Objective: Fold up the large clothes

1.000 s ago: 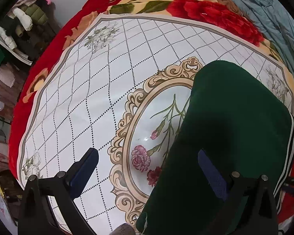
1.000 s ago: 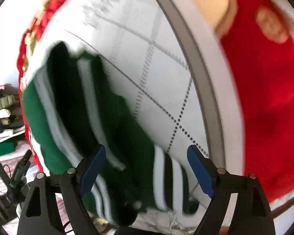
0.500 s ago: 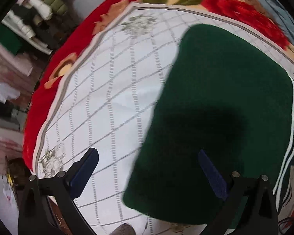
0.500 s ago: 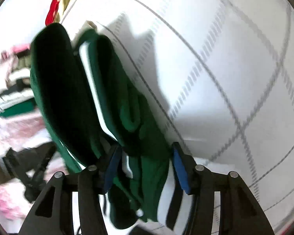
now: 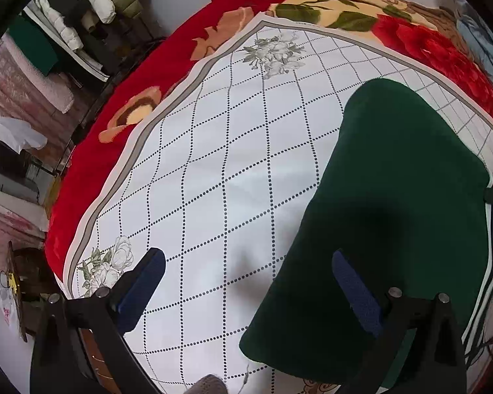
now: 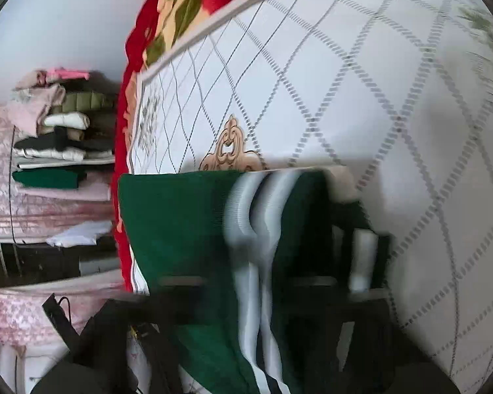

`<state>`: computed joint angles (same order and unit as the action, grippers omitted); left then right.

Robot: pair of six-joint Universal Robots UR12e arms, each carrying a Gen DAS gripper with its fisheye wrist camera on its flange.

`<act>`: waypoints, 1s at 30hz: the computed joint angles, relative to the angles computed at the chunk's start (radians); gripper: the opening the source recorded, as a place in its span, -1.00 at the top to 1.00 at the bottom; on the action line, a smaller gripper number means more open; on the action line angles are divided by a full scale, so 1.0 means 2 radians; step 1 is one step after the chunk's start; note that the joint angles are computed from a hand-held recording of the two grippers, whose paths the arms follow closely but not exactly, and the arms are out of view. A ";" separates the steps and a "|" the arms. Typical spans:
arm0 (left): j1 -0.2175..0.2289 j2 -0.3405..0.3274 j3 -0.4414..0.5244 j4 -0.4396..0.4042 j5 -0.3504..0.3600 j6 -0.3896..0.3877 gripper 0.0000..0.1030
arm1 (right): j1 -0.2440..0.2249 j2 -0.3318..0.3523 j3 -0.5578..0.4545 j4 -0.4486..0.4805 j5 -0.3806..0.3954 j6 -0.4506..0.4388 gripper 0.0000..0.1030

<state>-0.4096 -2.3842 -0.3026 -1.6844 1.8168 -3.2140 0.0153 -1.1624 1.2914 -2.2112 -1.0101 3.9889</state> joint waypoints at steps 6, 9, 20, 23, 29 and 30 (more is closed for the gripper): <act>0.004 0.009 -0.018 0.001 0.005 0.004 -1.00 | -0.007 -0.010 0.017 0.026 -0.071 0.043 0.95; 0.004 0.015 -0.026 -0.007 0.004 0.002 -1.00 | -0.011 -0.018 0.032 0.008 -0.054 0.051 0.93; 0.001 0.057 -0.090 -0.017 -0.009 -0.018 -1.00 | 0.003 -0.121 0.158 -0.017 0.061 0.123 -0.29; -0.002 0.063 -0.102 -0.021 -0.008 -0.016 -1.00 | 0.017 -0.120 0.172 -0.012 0.078 0.115 0.47; -0.009 0.069 -0.109 -0.014 0.000 -0.001 -1.00 | 0.042 -0.119 0.150 0.012 0.017 0.115 0.95; -0.009 0.070 -0.110 -0.012 0.002 0.001 -1.00 | 0.041 -0.128 0.151 0.011 -0.001 0.129 0.95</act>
<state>-0.4270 -2.2445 -0.5222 -1.7083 1.8205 -3.2126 0.0979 -1.4187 1.5937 -2.1885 -1.0121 4.2477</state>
